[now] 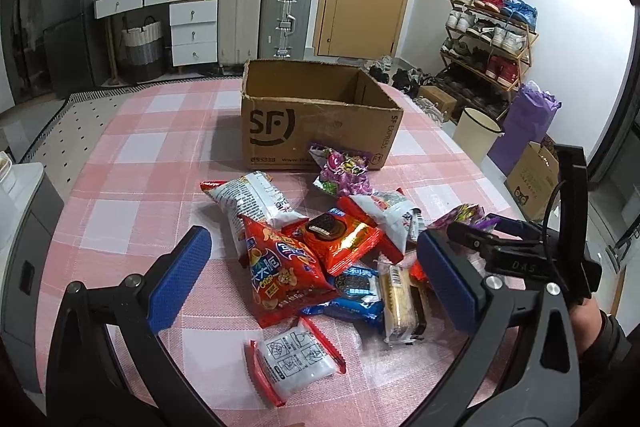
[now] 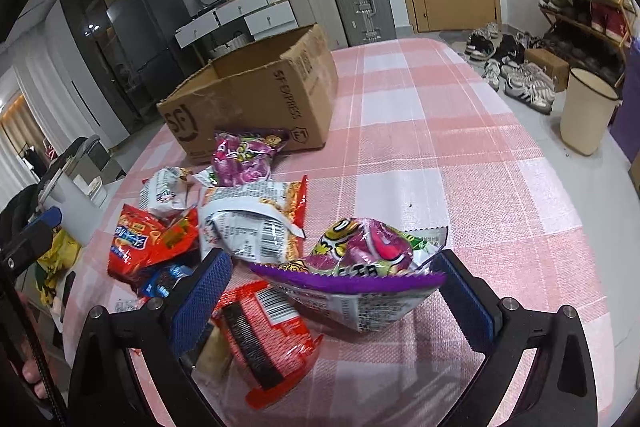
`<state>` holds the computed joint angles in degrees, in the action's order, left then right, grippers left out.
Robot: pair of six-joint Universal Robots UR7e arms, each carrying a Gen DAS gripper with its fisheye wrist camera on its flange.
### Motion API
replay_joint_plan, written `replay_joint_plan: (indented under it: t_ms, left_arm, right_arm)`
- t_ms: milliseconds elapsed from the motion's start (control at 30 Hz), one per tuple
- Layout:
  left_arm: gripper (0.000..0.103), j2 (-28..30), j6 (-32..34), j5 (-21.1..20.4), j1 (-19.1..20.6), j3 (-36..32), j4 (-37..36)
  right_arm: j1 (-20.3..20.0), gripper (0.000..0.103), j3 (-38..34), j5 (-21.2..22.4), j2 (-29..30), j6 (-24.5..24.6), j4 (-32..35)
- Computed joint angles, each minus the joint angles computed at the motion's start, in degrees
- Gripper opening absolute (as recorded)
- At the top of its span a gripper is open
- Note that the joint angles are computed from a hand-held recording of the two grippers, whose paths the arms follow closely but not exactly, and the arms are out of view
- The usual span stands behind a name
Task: Organize snacks
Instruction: 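Reach the right gripper to the purple-and-white chip bag and grasp it, then lift the purple bag with the right gripper while the left gripper grasps the white-red wafer pack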
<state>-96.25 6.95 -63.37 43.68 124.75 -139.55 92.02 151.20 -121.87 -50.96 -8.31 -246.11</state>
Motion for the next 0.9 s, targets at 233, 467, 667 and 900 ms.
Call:
replay_joint_plan:
  t_ms: [233, 467, 667, 900]
  left_arm:
    - [0.102, 1.3, -0.2, 0.1, 1.0, -0.3, -0.3]
    - [0.102, 1.8, -0.1, 0.3, 1.3, -0.2, -0.9]
    - [0.102, 2.1, 0.0, 0.5, 1.6, 0.1, -1.5]
    - [0.102, 0.8, -0.2, 0.9, 1.9, -0.2, -0.8]
  right_arm:
    - [-3.3, 0.089, -0.4, 2.2, -0.7, 0.4, 2.0]
    - [-6.8, 0.066, 0.0, 4.7, -0.7, 0.9, 1.7]
    - [-8.9, 0.056, 1.3, 8.1, -0.4, 0.2, -1.3]
    - [-7.6, 0.052, 2.1, 8.2, 0.8, -1.0, -6.2]
